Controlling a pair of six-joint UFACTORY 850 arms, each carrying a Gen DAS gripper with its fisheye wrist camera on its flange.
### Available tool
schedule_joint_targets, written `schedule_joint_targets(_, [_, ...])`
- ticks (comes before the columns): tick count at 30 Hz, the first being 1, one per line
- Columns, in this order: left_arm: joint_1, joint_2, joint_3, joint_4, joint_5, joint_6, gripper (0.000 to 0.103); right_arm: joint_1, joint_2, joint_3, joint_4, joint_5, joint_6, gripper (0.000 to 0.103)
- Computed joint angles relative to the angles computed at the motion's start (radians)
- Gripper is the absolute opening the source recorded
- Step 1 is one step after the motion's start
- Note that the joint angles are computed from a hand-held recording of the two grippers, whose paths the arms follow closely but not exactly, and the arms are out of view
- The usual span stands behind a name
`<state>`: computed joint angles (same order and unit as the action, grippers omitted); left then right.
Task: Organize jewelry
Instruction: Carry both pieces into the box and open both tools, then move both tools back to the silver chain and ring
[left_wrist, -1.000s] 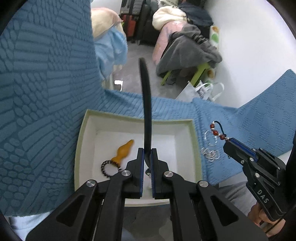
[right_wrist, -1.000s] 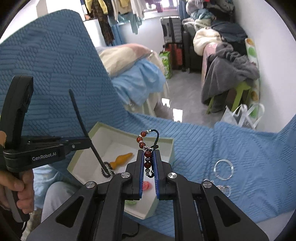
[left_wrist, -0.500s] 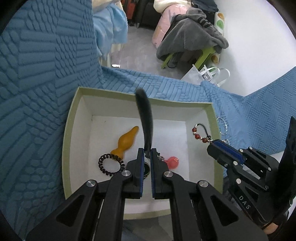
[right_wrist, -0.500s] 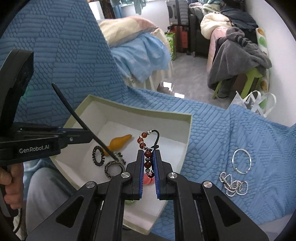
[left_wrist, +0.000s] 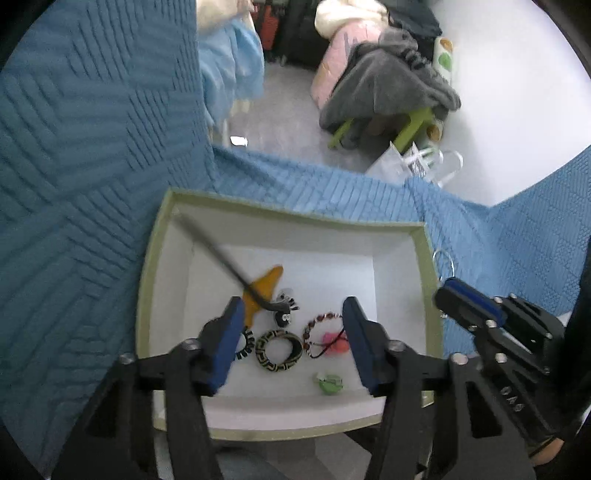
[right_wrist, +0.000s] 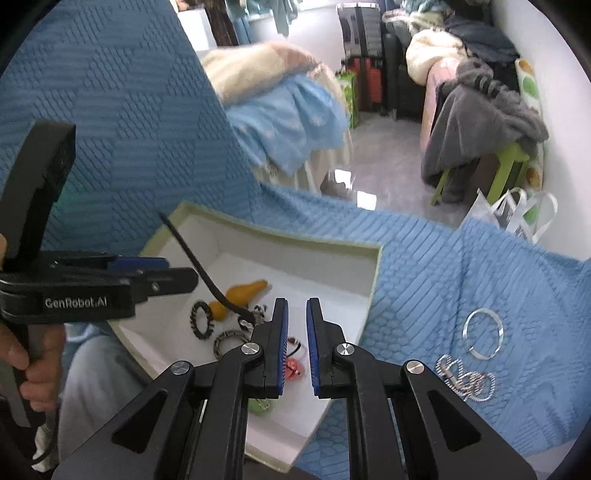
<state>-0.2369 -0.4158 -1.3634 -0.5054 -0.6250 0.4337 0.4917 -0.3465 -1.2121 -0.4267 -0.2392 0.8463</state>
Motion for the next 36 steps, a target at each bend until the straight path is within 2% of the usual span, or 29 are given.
schedule_joint_targets(10, [-0.042,0.152,0.075,-0.126,0.082,0.065,0.056,0.026,0.211,0.117,-0.555,-0.026,0.527,0.009])
schedule_joint_targets(17, [-0.100,0.233,0.133,-0.284,0.131,0.185,0.056,0.027,0.352,0.227,-0.702,-0.092,0.666,0.009])
schedule_joint_targets(25, [-0.170,0.253,0.177,-0.414,0.180,0.293,0.056,0.005,0.468,0.350,-0.802,-0.147,0.791,0.009])
schedule_joint_targets(31, [-0.215,0.215,0.188,-0.515,0.203,0.380,0.056,-0.020,0.506,0.432,-0.923,-0.145,0.923,0.009])
schedule_joint_targets(36, [-0.245,0.168,0.198,-0.632,0.194,0.476,0.052,-0.077,0.492,0.501,-1.077,-0.087,1.099,0.009])
